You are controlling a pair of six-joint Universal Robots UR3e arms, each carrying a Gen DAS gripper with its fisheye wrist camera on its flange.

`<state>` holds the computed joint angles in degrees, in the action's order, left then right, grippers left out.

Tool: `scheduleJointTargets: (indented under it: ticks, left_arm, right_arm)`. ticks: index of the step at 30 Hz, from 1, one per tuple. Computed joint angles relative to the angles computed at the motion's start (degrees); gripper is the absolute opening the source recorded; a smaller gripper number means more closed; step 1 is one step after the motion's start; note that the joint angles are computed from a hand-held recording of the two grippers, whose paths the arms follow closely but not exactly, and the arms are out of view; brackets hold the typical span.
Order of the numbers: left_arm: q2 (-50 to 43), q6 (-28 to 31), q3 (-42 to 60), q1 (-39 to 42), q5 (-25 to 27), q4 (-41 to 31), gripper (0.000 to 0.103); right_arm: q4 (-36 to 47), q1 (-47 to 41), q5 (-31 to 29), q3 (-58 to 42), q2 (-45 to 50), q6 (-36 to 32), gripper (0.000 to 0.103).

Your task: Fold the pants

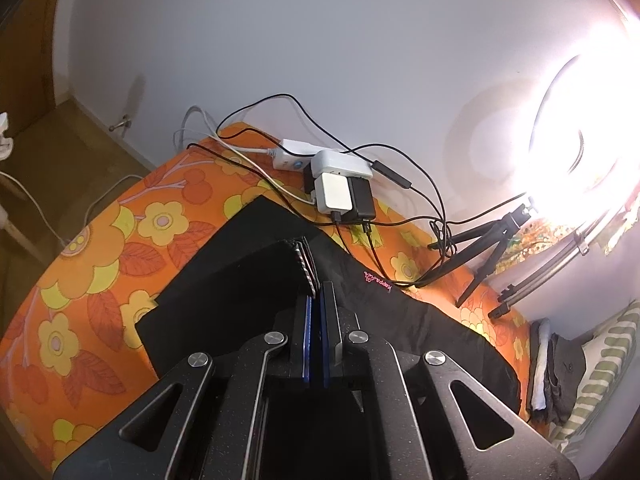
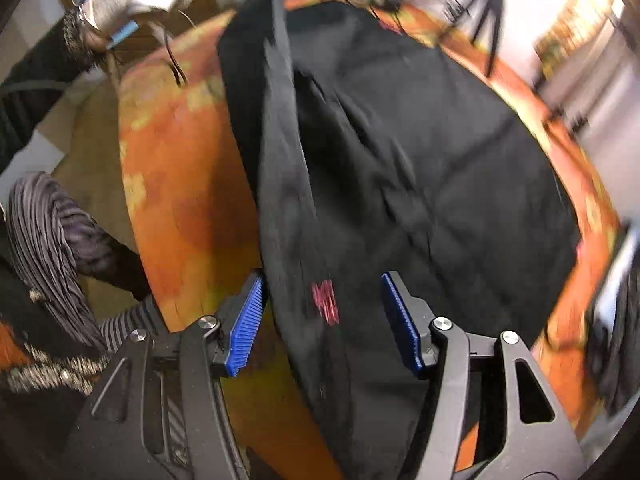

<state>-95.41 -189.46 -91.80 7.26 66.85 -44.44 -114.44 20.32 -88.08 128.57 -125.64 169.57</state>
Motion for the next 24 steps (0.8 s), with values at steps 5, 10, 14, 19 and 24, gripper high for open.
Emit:
scheduleJointTargets:
  ticks: [5,10,14,19,24]
  left_arm:
    - [1.4,-0.1,-1.7,0.4,0.2,-0.2,0.002]
    - [3.2,0.5,-1.2,1.9,0.2,-1.4,0.003]
    - [2.1,0.2,2.3,2.8,0.5,-2.2,0.003]
    - [-3.9,-1.8,9.3,1.5,2.6,-2.4,0.003]
    - [-12.8,-4.1,17.2,-1.9,7.3,-1.8,0.003]
  right_arm:
    - [-4.1,9.5,-10.1,1.0,5.4,3.5,0.006]
    - [-3.9,8.3,-15.1,-1.5,1.9,2.8,0.005]
    - [-5.2,4.7,-18.4,-7.4,2.4,-1.8,0.005]
    - [-13.2,-2.4,-18.4,-12.9,10.5,-10.0,0.005]
    - [-23.1,-7.8,-18.6,-15.3,21.6,-14.0,0.005]
